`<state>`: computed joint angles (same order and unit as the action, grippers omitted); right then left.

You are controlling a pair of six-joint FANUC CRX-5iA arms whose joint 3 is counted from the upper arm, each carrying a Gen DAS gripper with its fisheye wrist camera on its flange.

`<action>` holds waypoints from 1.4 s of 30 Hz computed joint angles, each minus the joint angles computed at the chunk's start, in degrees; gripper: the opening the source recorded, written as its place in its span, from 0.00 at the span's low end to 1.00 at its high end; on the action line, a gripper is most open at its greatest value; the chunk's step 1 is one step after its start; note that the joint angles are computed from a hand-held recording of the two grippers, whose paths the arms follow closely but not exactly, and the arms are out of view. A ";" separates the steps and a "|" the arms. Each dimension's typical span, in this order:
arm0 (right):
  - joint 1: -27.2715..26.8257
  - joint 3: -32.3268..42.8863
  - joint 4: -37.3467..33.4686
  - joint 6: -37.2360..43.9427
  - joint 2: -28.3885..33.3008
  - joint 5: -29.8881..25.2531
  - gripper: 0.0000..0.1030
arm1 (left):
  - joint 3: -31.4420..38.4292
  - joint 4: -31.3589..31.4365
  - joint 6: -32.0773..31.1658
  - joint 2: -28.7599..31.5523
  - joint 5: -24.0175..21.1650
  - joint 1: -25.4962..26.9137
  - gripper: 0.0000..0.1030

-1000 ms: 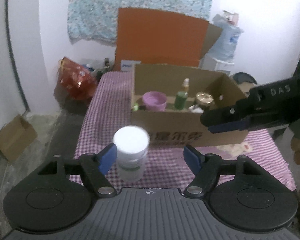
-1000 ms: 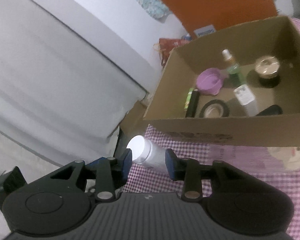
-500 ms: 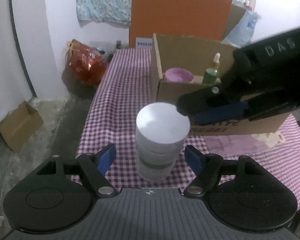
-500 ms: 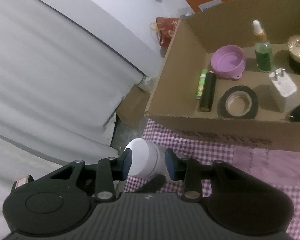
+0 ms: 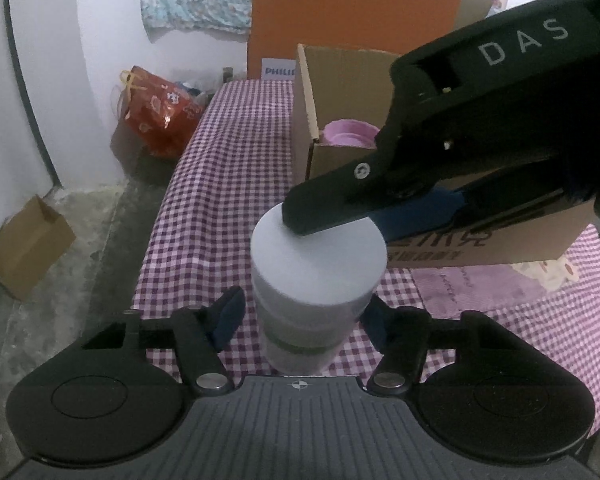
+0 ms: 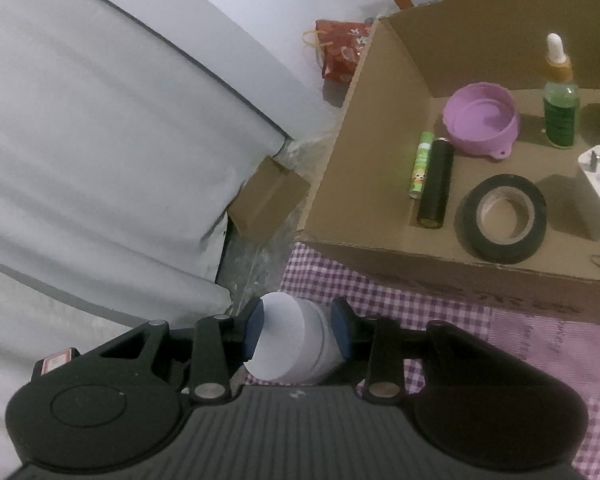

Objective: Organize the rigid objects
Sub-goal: 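Lift the white jar off the table with the right gripper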

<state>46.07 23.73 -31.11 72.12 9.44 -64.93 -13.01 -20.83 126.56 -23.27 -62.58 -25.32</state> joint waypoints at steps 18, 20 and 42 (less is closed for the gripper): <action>0.02 -0.57 -0.76 1.24 -1.27 -0.19 0.39 | 2.61 -4.80 3.71 1.29 -2.91 -4.23 0.51; -0.03 -0.81 -1.00 1.51 -1.77 -0.10 0.39 | 3.22 -5.75 4.35 1.61 -3.52 -5.06 0.51; -2.66 -1.11 1.94 2.71 -10.34 3.50 0.39 | 16.21 -8.46 -3.04 6.54 -2.31 -10.63 0.51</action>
